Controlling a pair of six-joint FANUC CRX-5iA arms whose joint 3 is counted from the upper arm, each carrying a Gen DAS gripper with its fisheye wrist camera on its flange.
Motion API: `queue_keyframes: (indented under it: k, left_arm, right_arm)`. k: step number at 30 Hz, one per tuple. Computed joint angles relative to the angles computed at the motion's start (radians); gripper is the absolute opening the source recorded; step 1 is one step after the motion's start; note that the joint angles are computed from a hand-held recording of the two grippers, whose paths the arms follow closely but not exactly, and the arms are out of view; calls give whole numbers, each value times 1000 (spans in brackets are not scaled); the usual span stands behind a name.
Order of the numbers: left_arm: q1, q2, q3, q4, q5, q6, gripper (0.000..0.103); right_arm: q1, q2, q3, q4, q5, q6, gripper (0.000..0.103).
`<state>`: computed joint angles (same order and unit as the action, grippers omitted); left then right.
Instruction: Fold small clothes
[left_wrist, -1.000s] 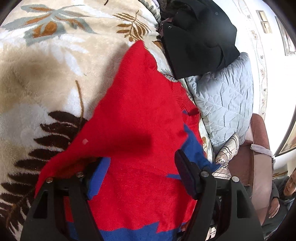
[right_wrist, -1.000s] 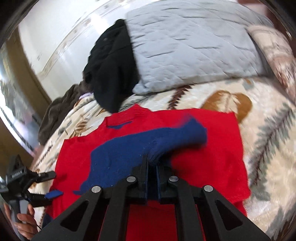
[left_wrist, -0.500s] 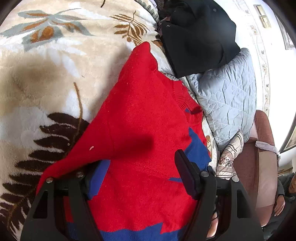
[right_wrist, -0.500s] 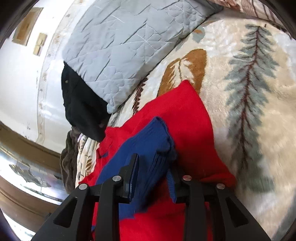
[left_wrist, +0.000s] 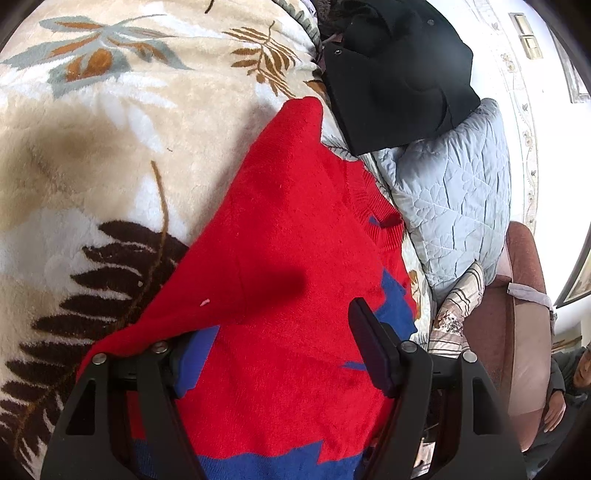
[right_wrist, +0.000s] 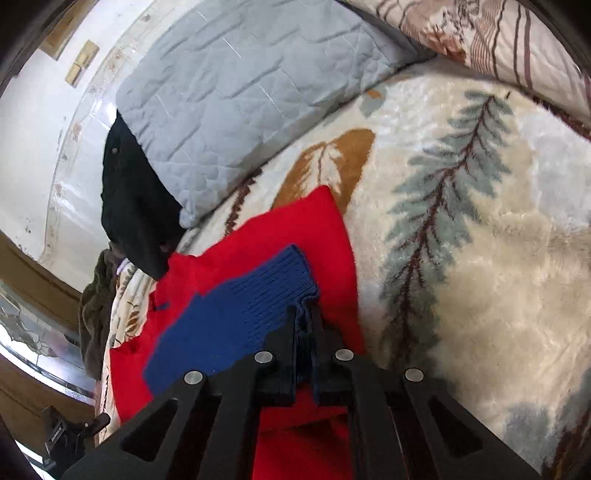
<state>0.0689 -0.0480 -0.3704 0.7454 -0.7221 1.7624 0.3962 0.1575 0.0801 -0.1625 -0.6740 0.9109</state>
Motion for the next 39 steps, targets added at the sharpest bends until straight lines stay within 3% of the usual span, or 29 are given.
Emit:
queue_keyframes:
  k: [3,6,8,10,11,12,14,15,17,19,23,24,26,28,29,31,35,37,39]
  left_arm:
    - [-15,-17,-5,-5,-7,-1,71]
    - [-49,-27,-38,122,-7,-140,71]
    - [-61,-35,-32,145,5,-196,71]
    - [-48,-45,8,45,39,-142,71]
    - [-39,-41,48,-49,38,-72,71]
    - [-26,-30,100,-180,29,24,71]
    - [-17,2,201,-413,-28,203,71]
    - [-7,21,230,-464,-70,253,71]
    - [15,30,199,-407,-71,254,71]
    - [26,38,177,-358,-75,233,71]
    - [-33,86,299,-550,-169,334,71]
    - [-43,97,322,-588,-192,343,71]
    - [-61,103,344,-633,-216,358,71]
    - [-57,94,335,-623,-217,356,71]
    - [-51,86,324,-608,-211,354,71]
    - [-43,84,316,-588,-215,347,71]
    - [-43,87,321,-578,-233,332,71]
    - [-40,85,315,-564,-244,313,71]
    - [-34,78,302,-542,-243,283,71]
  right_arm:
    - [-9,-10,19,-22,-33,9,11]
    - [-37,-6,44,-104,-53,66,22]
    - [-39,6,55,-113,-57,70,23]
    - [-34,18,66,-107,-63,83,18]
    - [-27,24,74,-96,-67,95,7]
    - [-20,24,76,-81,-67,106,4]
    - [-8,-14,34,-60,5,104,4]
    - [-3,-31,11,-42,40,87,4]
    - [12,-63,-45,43,102,8,4]
    - [9,-60,-57,92,88,-47,4]
    - [-14,-15,-11,56,-43,-13,5]
    - [-10,-20,-14,68,-50,-23,10]
    - [25,-42,-53,210,-54,-169,21]
    - [43,-103,-130,350,3,-274,21]
    - [42,-117,-133,342,34,-248,22]
    - [61,-75,-15,196,32,-39,22]
    - [29,154,403,-296,-240,464,25]
    - [33,301,613,-435,-377,567,33]
    - [66,449,822,-459,-492,569,36]
